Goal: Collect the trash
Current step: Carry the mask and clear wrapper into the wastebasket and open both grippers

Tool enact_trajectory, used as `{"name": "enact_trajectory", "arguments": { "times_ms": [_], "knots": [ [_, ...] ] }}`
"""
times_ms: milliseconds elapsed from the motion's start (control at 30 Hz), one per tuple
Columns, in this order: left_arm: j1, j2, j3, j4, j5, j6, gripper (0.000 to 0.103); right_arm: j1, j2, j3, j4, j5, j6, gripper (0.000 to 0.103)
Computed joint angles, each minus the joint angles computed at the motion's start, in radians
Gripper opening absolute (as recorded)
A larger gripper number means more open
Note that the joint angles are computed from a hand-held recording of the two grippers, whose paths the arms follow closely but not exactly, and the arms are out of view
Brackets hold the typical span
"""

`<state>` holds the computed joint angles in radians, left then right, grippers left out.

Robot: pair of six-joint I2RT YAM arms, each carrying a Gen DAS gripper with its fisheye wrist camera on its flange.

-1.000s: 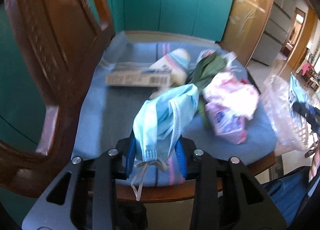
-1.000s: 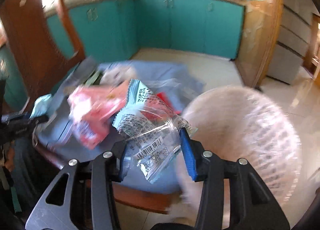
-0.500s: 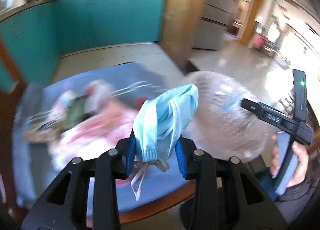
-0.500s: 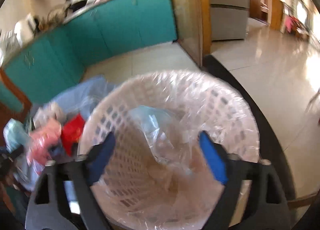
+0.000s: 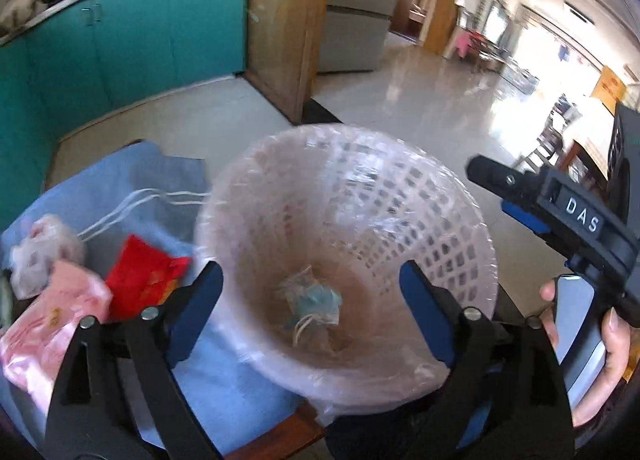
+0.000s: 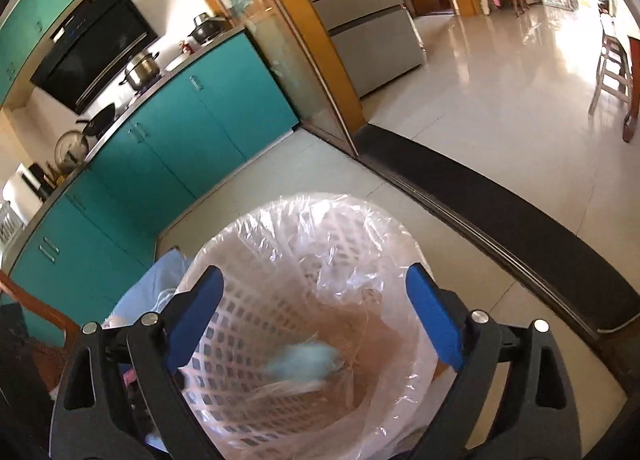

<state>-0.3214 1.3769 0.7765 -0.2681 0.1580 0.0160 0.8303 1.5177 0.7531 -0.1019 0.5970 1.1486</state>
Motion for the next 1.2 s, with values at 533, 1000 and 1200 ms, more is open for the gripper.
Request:
{"name": "enact_trajectory", "arguments": {
  "times_ms": [533, 1000, 1200],
  "knots": [
    [0.494, -0.218, -0.074, -0.125, 0.218, 0.091, 0.095, 0.041, 0.135, 0.108, 0.108, -0.006, -0.054, 0.091],
    [0.605, -0.053, -0.028, -0.043, 0.245, 0.148, 0.095, 0.117, 0.358, 0.422, -0.124, -0.003, -0.148, 0.091],
    [0.753, -0.216, -0.011, -0.205, 0.312, 0.153, 0.095, 0.175, 0.320, 0.397, -0.079, 0.047, -0.198, 0.091]
  ]
}}
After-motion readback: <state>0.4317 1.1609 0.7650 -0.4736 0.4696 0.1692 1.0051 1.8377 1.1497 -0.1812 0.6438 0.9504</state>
